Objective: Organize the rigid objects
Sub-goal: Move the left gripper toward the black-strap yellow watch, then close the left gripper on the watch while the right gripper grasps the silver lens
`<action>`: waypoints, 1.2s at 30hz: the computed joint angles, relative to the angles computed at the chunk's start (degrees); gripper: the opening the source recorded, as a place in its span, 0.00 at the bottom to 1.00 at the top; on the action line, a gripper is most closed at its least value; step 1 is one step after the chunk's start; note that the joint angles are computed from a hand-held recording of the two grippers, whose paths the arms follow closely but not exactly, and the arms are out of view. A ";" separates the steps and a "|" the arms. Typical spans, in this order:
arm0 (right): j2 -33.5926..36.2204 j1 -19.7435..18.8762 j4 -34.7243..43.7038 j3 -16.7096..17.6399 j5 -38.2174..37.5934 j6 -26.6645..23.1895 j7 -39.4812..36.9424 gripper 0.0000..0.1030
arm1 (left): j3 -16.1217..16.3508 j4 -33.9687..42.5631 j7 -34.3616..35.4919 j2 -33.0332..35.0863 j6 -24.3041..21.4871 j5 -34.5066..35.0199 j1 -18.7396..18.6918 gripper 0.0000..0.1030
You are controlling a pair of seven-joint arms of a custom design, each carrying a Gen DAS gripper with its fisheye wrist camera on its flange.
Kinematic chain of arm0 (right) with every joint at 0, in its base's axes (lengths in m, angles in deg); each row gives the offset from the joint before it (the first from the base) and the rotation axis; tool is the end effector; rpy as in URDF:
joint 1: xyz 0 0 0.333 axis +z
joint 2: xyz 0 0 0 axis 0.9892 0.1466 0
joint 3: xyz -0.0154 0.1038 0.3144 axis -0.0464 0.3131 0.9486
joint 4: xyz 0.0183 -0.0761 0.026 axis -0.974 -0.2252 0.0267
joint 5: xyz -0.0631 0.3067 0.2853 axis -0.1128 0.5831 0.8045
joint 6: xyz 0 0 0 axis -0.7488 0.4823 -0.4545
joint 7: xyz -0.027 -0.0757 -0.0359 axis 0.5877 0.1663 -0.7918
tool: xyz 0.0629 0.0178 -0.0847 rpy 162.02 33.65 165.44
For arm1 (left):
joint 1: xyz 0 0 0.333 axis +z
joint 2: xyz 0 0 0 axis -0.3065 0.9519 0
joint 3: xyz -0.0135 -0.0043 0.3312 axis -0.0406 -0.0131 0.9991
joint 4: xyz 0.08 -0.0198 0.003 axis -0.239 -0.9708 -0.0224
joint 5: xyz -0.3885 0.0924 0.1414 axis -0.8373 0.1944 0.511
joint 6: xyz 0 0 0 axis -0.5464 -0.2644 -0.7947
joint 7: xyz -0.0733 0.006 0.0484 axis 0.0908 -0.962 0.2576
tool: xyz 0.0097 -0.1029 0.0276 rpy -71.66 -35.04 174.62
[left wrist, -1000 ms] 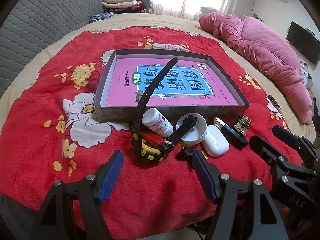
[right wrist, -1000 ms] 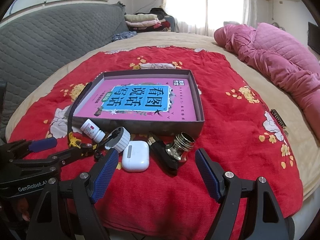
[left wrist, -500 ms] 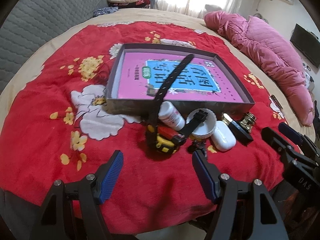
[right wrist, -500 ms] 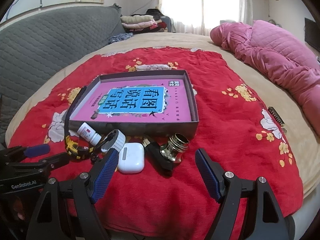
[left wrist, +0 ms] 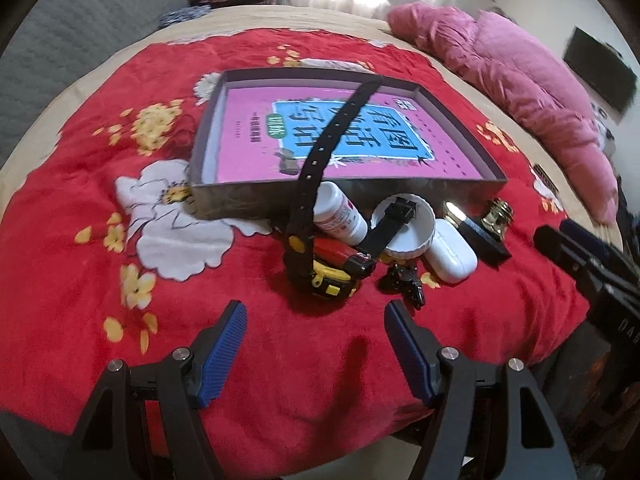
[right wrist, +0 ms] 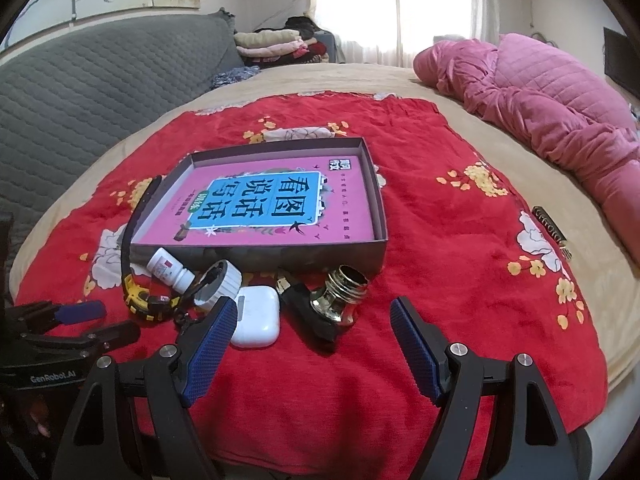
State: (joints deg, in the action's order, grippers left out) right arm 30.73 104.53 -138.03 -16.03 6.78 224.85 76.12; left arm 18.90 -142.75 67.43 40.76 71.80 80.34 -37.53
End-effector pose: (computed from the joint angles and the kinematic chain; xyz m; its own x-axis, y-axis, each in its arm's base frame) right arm 0.6100 0.1850 0.3793 -0.0305 -0.9983 -0.0491 -0.7291 0.0559 -0.6821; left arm 0.6827 -0.3990 0.3409 -0.2836 -0.9472 0.1495 -0.8473 0.1745 -0.5016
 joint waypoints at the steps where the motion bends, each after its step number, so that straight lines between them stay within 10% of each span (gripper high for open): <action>1: 0.11 0.00 0.07 0.00 0.10 -0.13 0.03 0.77 | -0.61 0.52 1.29 0.52 -0.27 -0.28 0.55 0.68; 26: 2.78 -0.63 2.20 -0.65 2.63 -4.38 -1.41 0.77 | -12.79 7.11 30.43 7.86 -1.99 -21.57 11.01 0.42; 36: 2.98 -0.70 2.07 -0.67 3.81 -4.22 -2.71 0.77 | -10.31 9.37 35.40 8.91 -1.25 -19.15 8.27 0.42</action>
State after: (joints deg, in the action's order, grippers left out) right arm 33.71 103.82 -135.96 -16.70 10.59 220.63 73.42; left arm 8.58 -133.39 102.83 49.68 70.54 61.19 -29.26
